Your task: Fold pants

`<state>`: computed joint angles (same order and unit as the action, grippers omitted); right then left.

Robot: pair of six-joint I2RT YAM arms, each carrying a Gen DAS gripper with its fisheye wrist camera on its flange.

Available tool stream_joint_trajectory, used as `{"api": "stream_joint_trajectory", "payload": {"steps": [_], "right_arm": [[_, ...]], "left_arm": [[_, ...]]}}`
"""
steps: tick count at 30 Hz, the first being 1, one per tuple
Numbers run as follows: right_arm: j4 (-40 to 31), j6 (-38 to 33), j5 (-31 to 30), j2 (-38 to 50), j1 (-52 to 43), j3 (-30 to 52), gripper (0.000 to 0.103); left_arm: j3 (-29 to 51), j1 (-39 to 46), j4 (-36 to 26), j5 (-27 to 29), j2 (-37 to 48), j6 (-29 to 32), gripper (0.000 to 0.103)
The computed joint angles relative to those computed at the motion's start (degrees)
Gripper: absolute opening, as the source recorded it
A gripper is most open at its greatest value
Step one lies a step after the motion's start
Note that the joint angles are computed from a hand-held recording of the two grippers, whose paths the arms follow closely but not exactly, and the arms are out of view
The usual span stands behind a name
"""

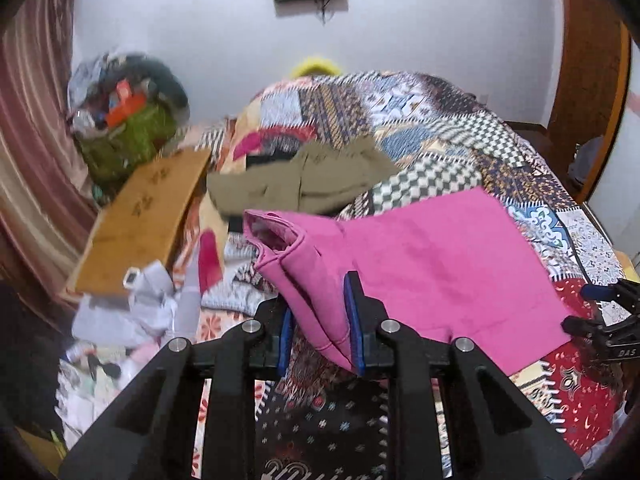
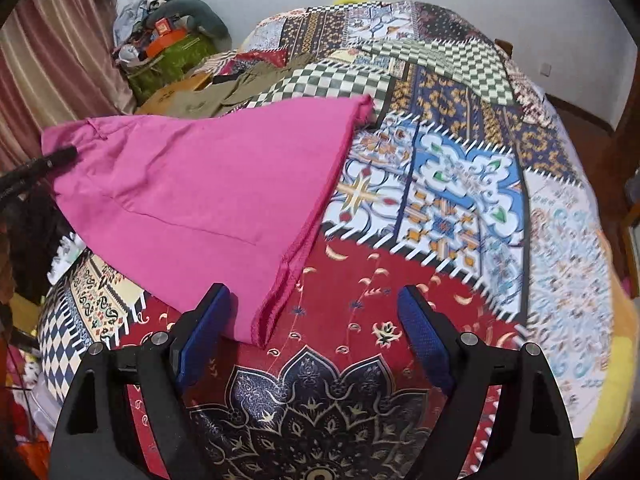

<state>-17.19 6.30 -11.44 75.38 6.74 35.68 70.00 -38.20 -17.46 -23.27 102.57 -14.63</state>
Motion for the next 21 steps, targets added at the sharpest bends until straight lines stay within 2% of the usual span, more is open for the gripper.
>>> {"api": "stream_joint_trajectory", "payload": {"steps": [3,6,16,21], "right_arm": [[0.08,0.24,-0.2,0.71,-0.12,0.65,0.085],[0.11,-0.34,0.22,0.83,0.16,0.77,0.085],[1.57,-0.2,-1.36,0.45,-0.5,-0.43,0.085],[1.7,-0.65,-2.11,0.28,-1.0,-0.67,0.085]], "left_arm": [[2.56,-2.12,0.72,-1.69,0.87,1.78,0.023],[5.72,-3.59,1.06,0.01,1.81,2.99,0.023],[20.26,-6.3,-4.57,12.86,9.08,-0.07,0.019],[24.48,-7.02,-6.75,19.37,12.96,-1.07,0.019]]}}
